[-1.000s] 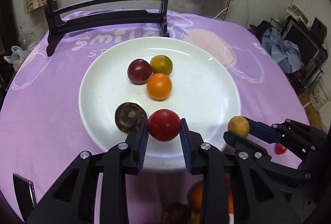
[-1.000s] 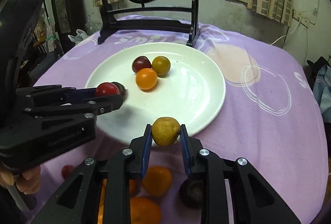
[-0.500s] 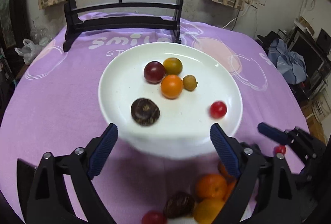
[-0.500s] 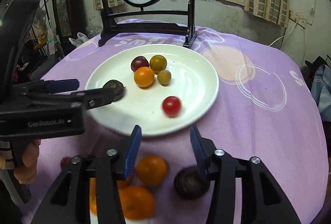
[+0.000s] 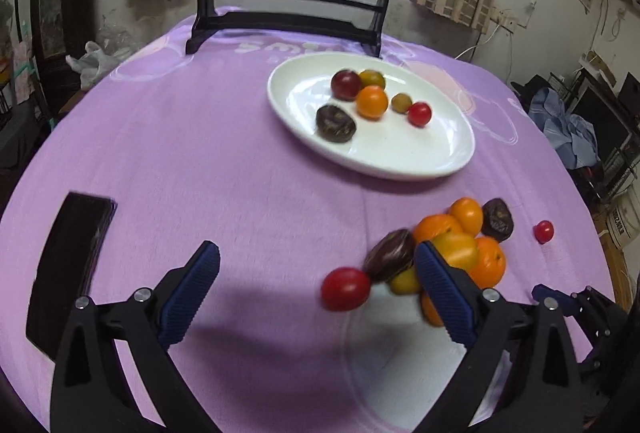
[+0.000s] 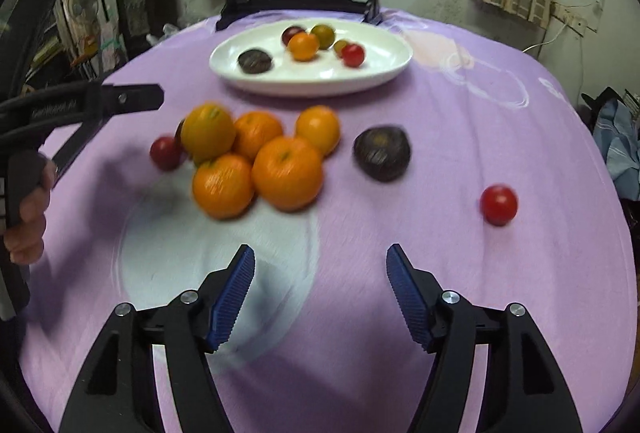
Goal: Organize fruits
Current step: 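Grasp the mandarin with the right tool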
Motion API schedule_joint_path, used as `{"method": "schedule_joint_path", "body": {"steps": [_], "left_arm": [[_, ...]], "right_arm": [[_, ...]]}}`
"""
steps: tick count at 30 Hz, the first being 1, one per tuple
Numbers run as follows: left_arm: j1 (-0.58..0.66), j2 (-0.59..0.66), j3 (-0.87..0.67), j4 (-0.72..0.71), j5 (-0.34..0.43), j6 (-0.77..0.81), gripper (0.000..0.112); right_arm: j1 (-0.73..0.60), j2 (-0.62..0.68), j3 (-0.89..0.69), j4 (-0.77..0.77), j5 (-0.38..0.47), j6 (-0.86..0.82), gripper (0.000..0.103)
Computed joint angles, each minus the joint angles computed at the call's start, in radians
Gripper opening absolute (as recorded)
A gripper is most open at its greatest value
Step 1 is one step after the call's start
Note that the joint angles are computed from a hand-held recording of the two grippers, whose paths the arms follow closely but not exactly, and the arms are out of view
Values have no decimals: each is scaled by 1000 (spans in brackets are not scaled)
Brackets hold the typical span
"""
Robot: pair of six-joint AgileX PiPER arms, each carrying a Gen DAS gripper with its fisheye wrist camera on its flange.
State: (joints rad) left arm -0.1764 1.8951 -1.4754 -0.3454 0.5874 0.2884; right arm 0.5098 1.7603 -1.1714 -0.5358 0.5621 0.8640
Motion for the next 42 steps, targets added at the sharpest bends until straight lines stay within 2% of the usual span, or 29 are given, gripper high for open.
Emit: {"method": "schedule_joint_path", "body": {"steps": [7, 9, 13, 16, 18, 21, 26, 35, 39, 42], "left_arm": [[57, 28, 19, -127, 5, 121, 96], [62, 38, -1, -110, 32, 106, 96], [101, 24, 4, -245, 73, 200, 96], [104, 20, 1, -273, 104, 236, 96], [98, 19, 3, -265, 107, 234, 96], [91, 15, 9, -260, 108, 243, 96], [65, 8, 27, -235, 104, 262, 96], [23, 16, 40, -137, 72, 220, 96], [5, 29, 35, -77, 58, 185, 96], [-28, 41, 39, 33, 8, 106, 96]], "right_arm": [[17, 48, -46, -18, 44, 22, 69], [11, 68, -72, -18, 48, 19, 69], [-12, 130, -163, 18, 59, -31, 69], [-20, 185, -251, 27, 91, -68, 68], [-33, 211, -296, 69, 87, -126, 56], [-35, 234, -336, 92, 94, -164, 46], [-35, 225, -318, 80, 70, -138, 45], [-41, 96, -137, 122, 3, -83, 45], [-37, 64, -90, 124, -24, -76, 45], [-35, 61, -89, 131, -24, -87, 45]]}}
